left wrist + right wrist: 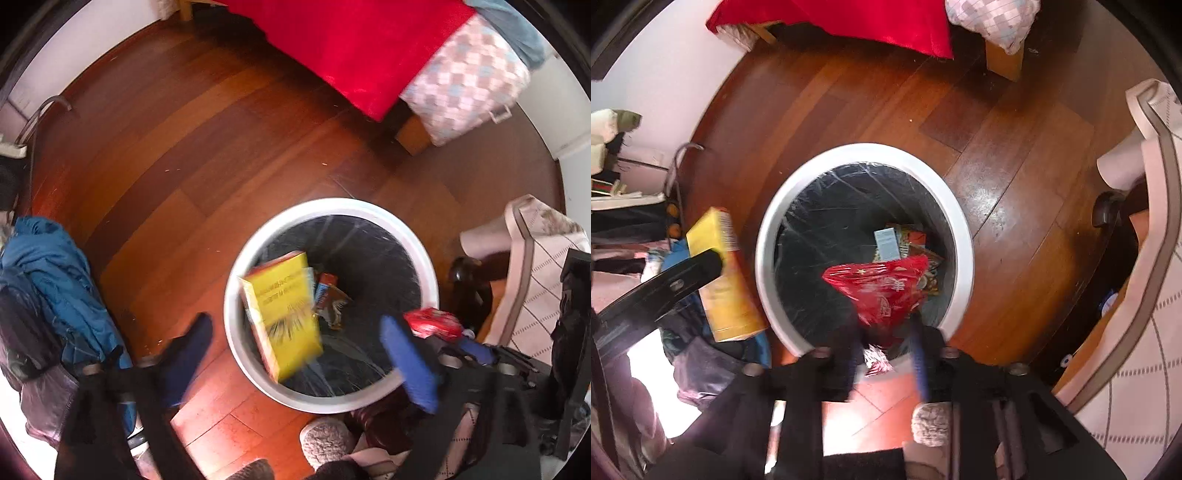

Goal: Collect trash
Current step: 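Carry both items over the white bin and open both tools to drop them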

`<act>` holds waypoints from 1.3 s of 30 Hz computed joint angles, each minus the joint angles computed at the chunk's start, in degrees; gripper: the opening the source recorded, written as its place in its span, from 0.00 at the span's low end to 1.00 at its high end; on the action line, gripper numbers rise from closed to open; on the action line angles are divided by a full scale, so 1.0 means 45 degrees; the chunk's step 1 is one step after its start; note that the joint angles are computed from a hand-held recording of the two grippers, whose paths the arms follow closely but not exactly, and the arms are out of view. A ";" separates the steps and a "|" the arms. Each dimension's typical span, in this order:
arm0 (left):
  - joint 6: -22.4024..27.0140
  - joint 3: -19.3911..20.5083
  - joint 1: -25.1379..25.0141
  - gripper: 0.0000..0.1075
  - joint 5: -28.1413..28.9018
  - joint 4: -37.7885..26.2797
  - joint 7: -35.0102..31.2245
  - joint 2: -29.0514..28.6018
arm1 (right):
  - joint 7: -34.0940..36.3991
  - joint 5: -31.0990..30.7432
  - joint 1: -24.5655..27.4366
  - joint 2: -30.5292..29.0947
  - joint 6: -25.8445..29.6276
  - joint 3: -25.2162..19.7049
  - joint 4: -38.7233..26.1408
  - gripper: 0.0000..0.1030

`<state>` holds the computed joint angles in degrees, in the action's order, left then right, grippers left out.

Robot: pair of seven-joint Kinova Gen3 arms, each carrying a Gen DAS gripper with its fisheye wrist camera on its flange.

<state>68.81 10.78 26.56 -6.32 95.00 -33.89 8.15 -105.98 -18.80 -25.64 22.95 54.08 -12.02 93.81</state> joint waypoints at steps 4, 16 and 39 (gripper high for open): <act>0.0571 0.0046 0.0385 0.92 -0.0880 0.0134 0.0982 -0.0078 | -0.0237 0.0481 -0.0179 0.0273 0.0076 0.0207 -0.0337 0.79; 0.1816 0.0509 0.1367 0.92 -0.1855 -0.0108 0.2381 0.0046 | -0.2013 0.2749 -0.1227 -0.0279 0.1086 0.0560 -0.0516 1.00; 0.7007 0.2178 0.5029 0.92 -0.5252 -0.4797 0.4665 -0.0416 | -0.3861 0.4191 -0.1197 -0.5879 0.2636 -0.0370 -0.0055 1.00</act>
<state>100.34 20.58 49.19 -29.95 73.42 -12.89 6.27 -123.36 0.06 -31.03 -3.51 65.94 -13.68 93.57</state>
